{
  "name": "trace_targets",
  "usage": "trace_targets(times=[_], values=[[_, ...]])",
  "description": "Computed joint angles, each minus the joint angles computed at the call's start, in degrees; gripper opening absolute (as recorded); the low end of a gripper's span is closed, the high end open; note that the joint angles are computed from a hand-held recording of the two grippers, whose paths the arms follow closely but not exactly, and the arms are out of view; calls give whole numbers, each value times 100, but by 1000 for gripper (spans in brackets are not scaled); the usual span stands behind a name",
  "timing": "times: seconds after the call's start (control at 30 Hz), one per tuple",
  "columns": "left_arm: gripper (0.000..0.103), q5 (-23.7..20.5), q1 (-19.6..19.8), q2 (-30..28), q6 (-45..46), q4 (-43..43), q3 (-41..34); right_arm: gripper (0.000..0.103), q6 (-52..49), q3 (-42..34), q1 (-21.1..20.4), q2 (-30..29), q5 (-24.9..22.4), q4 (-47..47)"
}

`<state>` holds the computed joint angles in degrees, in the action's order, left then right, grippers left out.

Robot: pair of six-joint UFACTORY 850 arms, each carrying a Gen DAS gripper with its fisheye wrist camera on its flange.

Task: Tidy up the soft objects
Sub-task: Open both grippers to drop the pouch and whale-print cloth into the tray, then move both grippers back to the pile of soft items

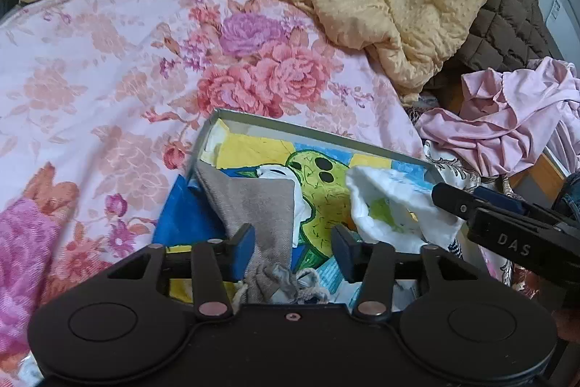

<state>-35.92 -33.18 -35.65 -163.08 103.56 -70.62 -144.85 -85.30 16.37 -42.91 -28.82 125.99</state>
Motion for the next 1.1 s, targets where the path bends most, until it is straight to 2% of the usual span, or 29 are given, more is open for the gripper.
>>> trace_targets(times=[0.23, 0.37, 0.5, 0.67, 1.1], values=[[71, -576, -272, 218, -270, -31, 370, 90, -323, 468, -68, 326, -236, 346], [85, -896, -437, 325, -272, -106, 524, 98, -310, 743, -112, 521, -345, 367], [91, -1075, -583, 446, -408, -18, 715, 102, -367, 1014, -146, 704, -426, 413], [95, -1231, -767, 532, -471, 44, 879, 102, -529, 1319, -152, 908, -440, 637], [96, -1441, -1054, 762, -518, 122, 1261, 102, -1086, 1928, -135, 1342, -617, 1039]])
